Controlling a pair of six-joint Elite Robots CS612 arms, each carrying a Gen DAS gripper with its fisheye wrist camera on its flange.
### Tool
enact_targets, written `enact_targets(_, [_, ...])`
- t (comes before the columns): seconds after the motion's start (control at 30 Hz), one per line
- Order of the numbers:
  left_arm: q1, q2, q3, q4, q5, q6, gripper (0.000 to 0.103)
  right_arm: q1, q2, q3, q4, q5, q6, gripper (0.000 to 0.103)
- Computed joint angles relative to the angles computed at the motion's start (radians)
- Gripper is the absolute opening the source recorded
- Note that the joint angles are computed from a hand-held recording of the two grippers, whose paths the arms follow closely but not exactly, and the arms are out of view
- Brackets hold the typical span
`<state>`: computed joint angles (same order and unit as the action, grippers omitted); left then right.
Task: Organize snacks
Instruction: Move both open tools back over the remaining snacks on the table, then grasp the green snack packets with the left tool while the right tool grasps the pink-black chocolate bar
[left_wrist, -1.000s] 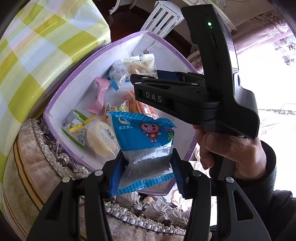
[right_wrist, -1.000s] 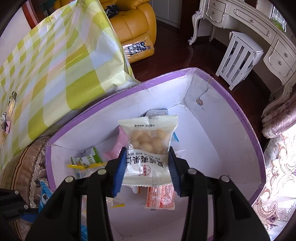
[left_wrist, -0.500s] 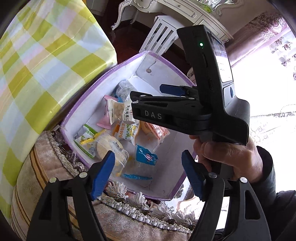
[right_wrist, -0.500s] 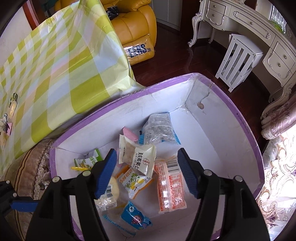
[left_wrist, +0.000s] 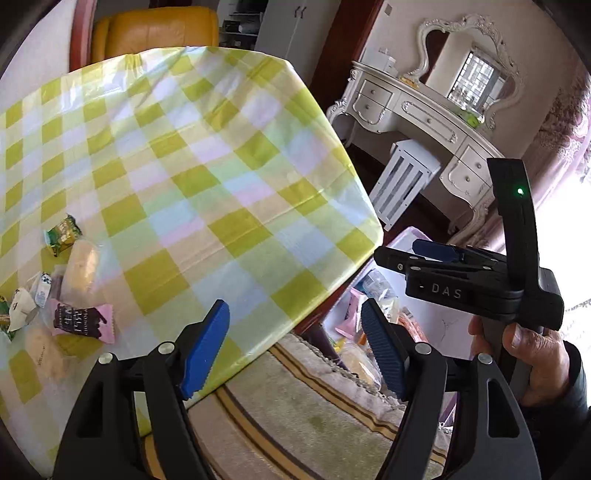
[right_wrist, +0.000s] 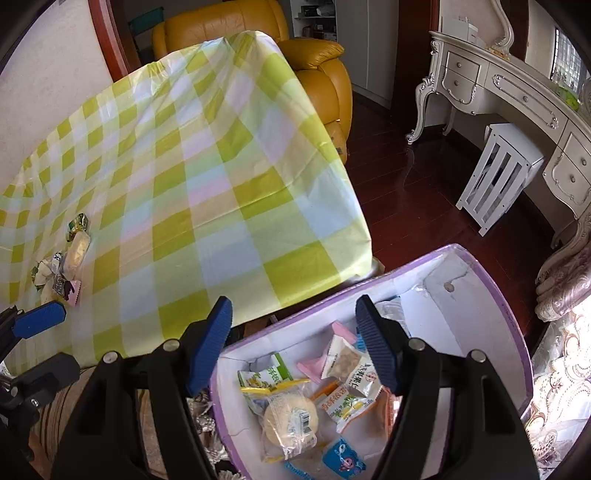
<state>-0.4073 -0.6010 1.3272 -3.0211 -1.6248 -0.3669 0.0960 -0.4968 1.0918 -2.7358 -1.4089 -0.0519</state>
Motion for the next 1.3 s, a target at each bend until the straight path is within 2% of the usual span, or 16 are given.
enact_targets(0.17, [0.039, -0.026, 0.072, -0.093, 0.088, -0.104, 0.069, 0.039, 0.016, -0.048, 0.034, 0.046, -0.033, 0.072])
enact_targets(0.33, [0.077, -0.045, 0.135, -0.163, 0.182, -0.188, 0.068, 0.077, 0.038, -0.087, 0.019, 0.082, -0.037, 0.072])
enact_targets(0.57, [0.122, -0.067, 0.201, -0.196, 0.306, -0.291, 0.064, 0.128, 0.075, -0.144, 0.007, 0.107, -0.094, 0.072])
enact_targets(0.7, [0.136, -0.074, 0.223, -0.194, 0.369, -0.314, 0.064, 0.151, 0.092, -0.168, 0.014, 0.122, -0.145, 0.074])
enact_targets(0.87, [0.155, -0.073, 0.237, -0.182, 0.389, -0.341, 0.063, 0.172, 0.112, -0.202, 0.061, 0.145, -0.227, 0.074])
enact_targets(1.07, [0.18, -0.062, 0.247, -0.175, 0.363, -0.395, 0.062, 0.193, 0.136, -0.246, 0.12, 0.135, -0.301, 0.074])
enact_targets(1.2, [0.187, -0.049, 0.232, -0.156, 0.334, -0.384, 0.058, 0.205, 0.149, -0.268, 0.151, 0.125, -0.355, 0.074])
enact_targets(1.3, [0.194, -0.036, 0.213, -0.15, 0.298, -0.365, 0.057, 0.208, 0.162, -0.293, 0.186, 0.127, -0.361, 0.074])
